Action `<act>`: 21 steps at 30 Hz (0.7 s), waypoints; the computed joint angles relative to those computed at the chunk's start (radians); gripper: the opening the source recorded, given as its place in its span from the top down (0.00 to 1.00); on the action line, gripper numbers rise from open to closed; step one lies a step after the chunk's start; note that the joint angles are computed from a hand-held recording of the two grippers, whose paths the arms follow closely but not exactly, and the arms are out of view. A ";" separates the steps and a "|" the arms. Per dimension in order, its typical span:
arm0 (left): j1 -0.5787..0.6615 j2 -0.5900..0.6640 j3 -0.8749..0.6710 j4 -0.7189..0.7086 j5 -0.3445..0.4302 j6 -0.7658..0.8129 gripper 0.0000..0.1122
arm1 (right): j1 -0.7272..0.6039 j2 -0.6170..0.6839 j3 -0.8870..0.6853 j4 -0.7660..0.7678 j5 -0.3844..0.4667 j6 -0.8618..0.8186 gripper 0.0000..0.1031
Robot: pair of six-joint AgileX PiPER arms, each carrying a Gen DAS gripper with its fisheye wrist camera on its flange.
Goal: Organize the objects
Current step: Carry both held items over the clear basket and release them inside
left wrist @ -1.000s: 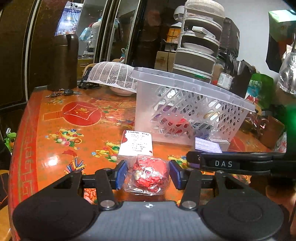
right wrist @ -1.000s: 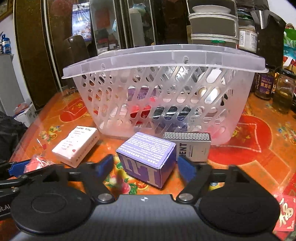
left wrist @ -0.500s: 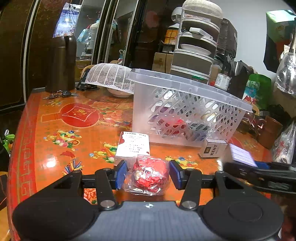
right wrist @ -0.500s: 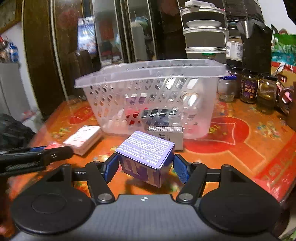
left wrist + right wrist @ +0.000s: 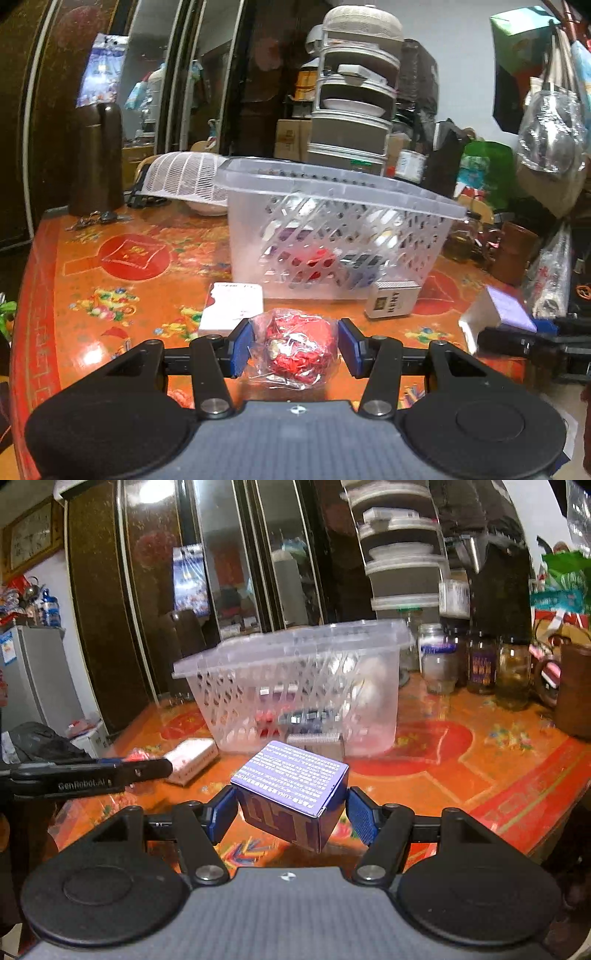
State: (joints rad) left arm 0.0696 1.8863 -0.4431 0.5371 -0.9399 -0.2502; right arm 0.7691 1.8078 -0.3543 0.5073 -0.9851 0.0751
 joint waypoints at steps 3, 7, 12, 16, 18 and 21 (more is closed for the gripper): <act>0.020 -0.055 0.011 0.068 0.015 -0.044 0.53 | -0.016 -0.050 0.031 -0.021 -0.020 -0.010 0.35; 0.057 -0.155 0.013 0.179 0.059 -0.133 0.53 | -0.009 -0.110 0.040 -0.004 -0.016 -0.082 0.35; 0.091 -0.277 -0.092 0.428 0.152 -0.419 0.53 | -0.080 -0.218 -0.017 -0.043 0.097 -0.194 0.35; 0.031 -0.304 -0.280 0.553 0.237 -0.641 0.53 | -0.205 -0.275 -0.173 -0.139 0.307 -0.230 0.35; -0.033 -0.260 -0.424 0.632 0.351 -0.791 0.53 | -0.233 -0.254 -0.299 -0.083 0.418 -0.345 0.35; -0.100 -0.135 -0.666 0.845 0.465 -1.091 0.53 | -0.282 -0.180 -0.500 0.051 0.589 -0.525 0.35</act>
State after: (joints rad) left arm -0.0302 1.7512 -1.1096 1.3820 -0.4748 -1.3411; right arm 0.4873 1.6279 -0.8539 0.5578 -0.3959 -0.4503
